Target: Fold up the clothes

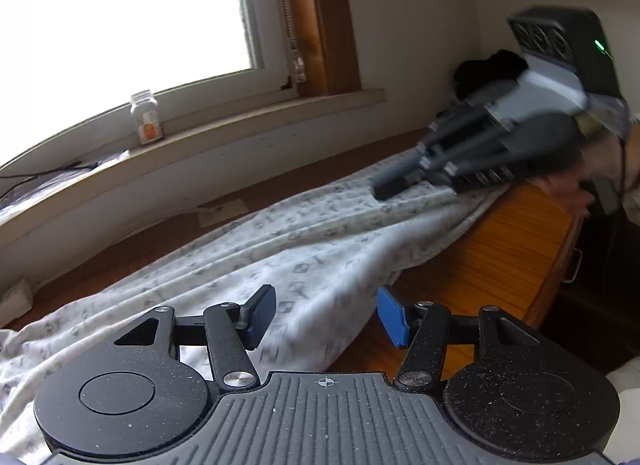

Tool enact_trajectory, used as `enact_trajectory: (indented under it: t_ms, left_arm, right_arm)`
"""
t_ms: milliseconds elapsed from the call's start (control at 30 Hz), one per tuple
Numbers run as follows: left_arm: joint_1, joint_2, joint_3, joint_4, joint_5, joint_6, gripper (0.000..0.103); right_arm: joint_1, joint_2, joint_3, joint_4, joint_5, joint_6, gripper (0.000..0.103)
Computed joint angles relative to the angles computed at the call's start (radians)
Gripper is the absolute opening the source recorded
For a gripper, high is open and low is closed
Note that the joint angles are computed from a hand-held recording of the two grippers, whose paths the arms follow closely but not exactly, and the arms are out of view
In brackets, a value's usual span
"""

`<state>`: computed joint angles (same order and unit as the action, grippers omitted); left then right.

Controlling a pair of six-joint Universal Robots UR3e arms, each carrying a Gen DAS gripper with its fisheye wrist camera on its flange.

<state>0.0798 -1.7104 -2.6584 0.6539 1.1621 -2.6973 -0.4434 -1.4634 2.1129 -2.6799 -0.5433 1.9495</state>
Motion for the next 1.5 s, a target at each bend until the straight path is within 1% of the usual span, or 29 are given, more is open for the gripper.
enact_trajectory:
  t_ms: [67,133,167,200,233,267,300,367,400,433,533,567,600,633,700,767,867,967,1067,1133,1167,1200,1233,1267,1300,1400,1467,1500]
  left_arm:
    - [-0.043,-0.038,0.029,0.009,0.048,0.008,0.061]
    - [-0.075,-0.074,0.048,0.024,0.091,0.024,0.061]
    - [-0.081,-0.088,0.049,0.036,0.098,0.027,0.059]
    - [-0.082,-0.100,0.049,0.047,0.099,0.028,0.053]
    - [-0.078,-0.106,0.052,0.048,0.099,0.028,0.049]
    - [-0.073,-0.110,0.057,0.044,0.100,0.027,0.044]
    - [-0.067,-0.112,0.061,0.043,0.100,0.024,0.044]
    - [-0.057,-0.113,0.068,0.046,0.101,0.014,0.044]
    - [-0.054,-0.110,0.071,0.046,0.102,0.007,0.044]
    - [-0.051,-0.108,0.074,0.045,0.103,0.000,0.044]
    - [-0.051,-0.098,0.076,0.049,0.109,-0.015,0.044]
    - [-0.055,-0.096,0.073,0.056,0.113,-0.017,0.044]
    - [-0.056,-0.089,0.065,0.061,0.109,-0.017,0.045]
    - [-0.055,-0.079,0.055,0.065,0.102,-0.016,0.048]
    - [-0.057,-0.059,0.037,0.073,0.080,-0.016,0.055]
    - [-0.071,-0.049,0.032,0.076,0.073,-0.019,0.055]
    - [-0.115,-0.075,0.064,0.073,0.101,-0.025,0.056]
    - [-0.176,-0.141,0.122,0.072,0.176,-0.017,0.056]
    - [-0.237,-0.227,0.187,0.121,0.312,0.003,0.056]
    - [-0.230,-0.243,0.208,0.135,0.333,0.016,0.052]
    - [-0.223,-0.246,0.217,0.139,0.336,0.021,0.045]
    - [-0.209,-0.246,0.227,0.137,0.329,0.027,0.033]
    - [-0.185,-0.233,0.239,0.113,0.301,0.026,0.027]
    - [-0.158,-0.214,0.252,0.077,0.266,0.023,0.016]
    - [-0.132,-0.197,0.267,0.041,0.233,0.019,0.015]
    - [-0.044,-0.151,0.311,-0.071,0.122,-0.029,0.014]
    - [0.000,-0.133,0.336,-0.128,0.071,-0.052,0.014]
    - [0.019,-0.127,0.345,-0.153,0.051,-0.058,0.014]
  right_arm:
    - [0.017,0.034,-0.037,-0.022,-0.013,0.045,0.002]
    - [0.021,0.045,-0.050,-0.005,-0.016,0.026,0.003]
    - [0.013,0.035,-0.053,0.045,-0.006,-0.012,0.005]
    - [0.005,0.021,-0.046,0.096,0.002,-0.054,0.005]
    - [0.000,0.009,-0.032,0.121,-0.001,-0.089,0.007]
    - [-0.003,-0.005,-0.015,0.141,-0.009,-0.124,0.011]
    - [-0.006,-0.017,0.001,0.158,-0.017,-0.158,0.014]
    - [-0.012,-0.042,0.033,0.191,-0.036,-0.223,0.031]
    - [-0.015,-0.054,0.049,0.205,-0.045,-0.254,0.035]
    - [-0.013,-0.057,0.063,0.196,-0.056,-0.270,0.036]
    - [0.006,-0.038,0.092,0.096,-0.075,-0.262,0.034]
    - [0.009,-0.030,0.091,0.072,-0.070,-0.254,0.019]
    - [0.009,-0.025,0.083,0.066,-0.058,-0.246,0.008]
    - [0.008,-0.022,0.071,0.069,-0.041,-0.236,0.005]
    - [0.005,-0.014,0.032,0.098,-0.010,-0.205,0.005]
    - [0.011,0.014,-0.004,0.065,0.008,-0.134,0.005]
    - [0.033,0.076,-0.065,0.008,0.011,-0.023,0.005]
    - [0.056,0.128,-0.116,-0.028,-0.006,0.050,0.005]
    - [0.065,0.160,-0.138,-0.053,-0.013,0.092,0.005]
    - [0.067,0.167,-0.142,-0.057,-0.015,0.100,0.005]
    - [0.067,0.168,-0.141,-0.058,-0.017,0.100,0.005]
    - [0.066,0.168,-0.140,-0.057,-0.018,0.099,0.005]
    - [0.065,0.166,-0.139,-0.052,-0.018,0.097,0.005]
    - [0.062,0.161,-0.134,-0.052,-0.015,0.100,0.006]
    - [0.056,0.154,-0.126,-0.055,-0.008,0.105,0.006]
    - [0.036,0.116,-0.087,-0.057,0.015,0.109,0.009]
    - [0.016,0.071,-0.050,-0.027,0.041,0.076,0.011]
    - [0.009,0.046,-0.037,0.014,0.050,0.047,0.012]
